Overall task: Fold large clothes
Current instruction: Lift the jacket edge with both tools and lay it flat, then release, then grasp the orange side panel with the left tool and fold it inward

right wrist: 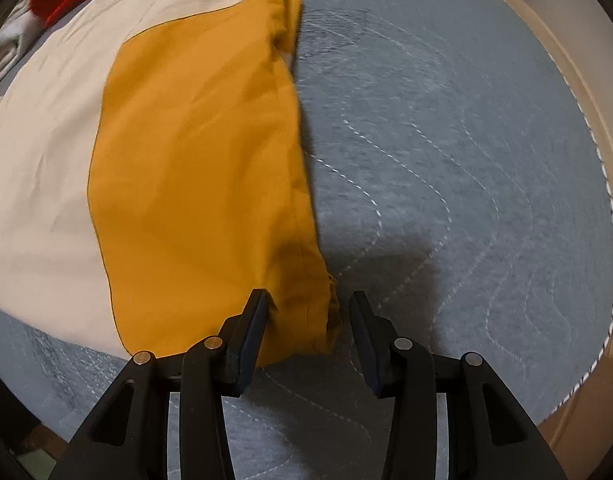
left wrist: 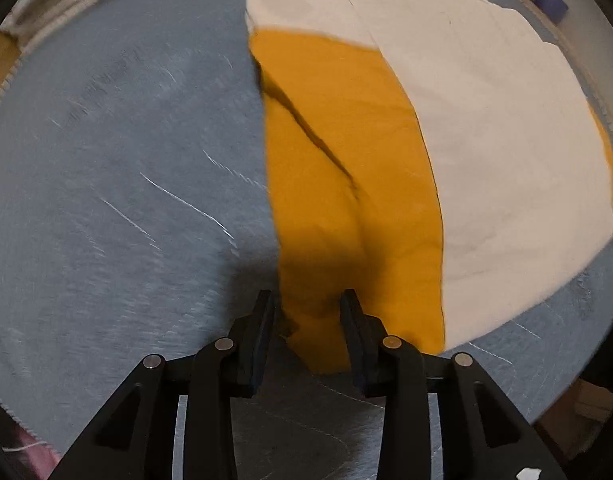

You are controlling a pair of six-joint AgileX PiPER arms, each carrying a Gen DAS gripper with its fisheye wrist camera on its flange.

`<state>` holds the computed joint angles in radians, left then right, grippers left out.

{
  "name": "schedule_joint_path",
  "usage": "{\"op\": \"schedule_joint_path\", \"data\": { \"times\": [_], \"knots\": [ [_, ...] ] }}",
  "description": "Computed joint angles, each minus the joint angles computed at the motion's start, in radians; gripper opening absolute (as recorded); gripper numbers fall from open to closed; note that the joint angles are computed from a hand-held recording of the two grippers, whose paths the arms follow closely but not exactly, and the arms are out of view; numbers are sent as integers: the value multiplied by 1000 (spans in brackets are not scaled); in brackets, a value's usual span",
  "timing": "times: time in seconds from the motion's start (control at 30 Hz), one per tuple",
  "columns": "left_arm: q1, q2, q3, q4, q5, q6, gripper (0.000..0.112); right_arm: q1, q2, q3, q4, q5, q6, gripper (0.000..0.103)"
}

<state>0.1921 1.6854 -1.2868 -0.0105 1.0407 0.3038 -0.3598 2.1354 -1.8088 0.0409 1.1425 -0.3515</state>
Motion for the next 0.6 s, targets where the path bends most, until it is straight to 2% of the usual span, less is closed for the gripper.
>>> {"op": "schedule_joint_path", "data": {
  "times": [0.07,0.2,0.3,0.4,0.47,0.57,0.6],
  "knots": [
    [-47,-82,18,83,-44,-79,30,10,-33,0,-27,-12,73,43],
    [-50,-226,1,-27,-53,-185,30,-2,-239,106,42,-169,91,43],
    [-118,-284,-26,39,-65,-356,30,8,-413,220,135,-269,51,44],
    [-179,-436,130,41,-138,-463,26,72,-557,363,141,-363,59,44],
    [-229,-478,202,68,-182,-543,21,104,-629,478,145,-441,54,44],
    [-343,-519,350,156,-257,-722,15,147,-672,598,130,-533,83,44],
    [-381,-529,376,174,-258,-766,14,155,-671,618,120,-540,102,44]
  ]
}}
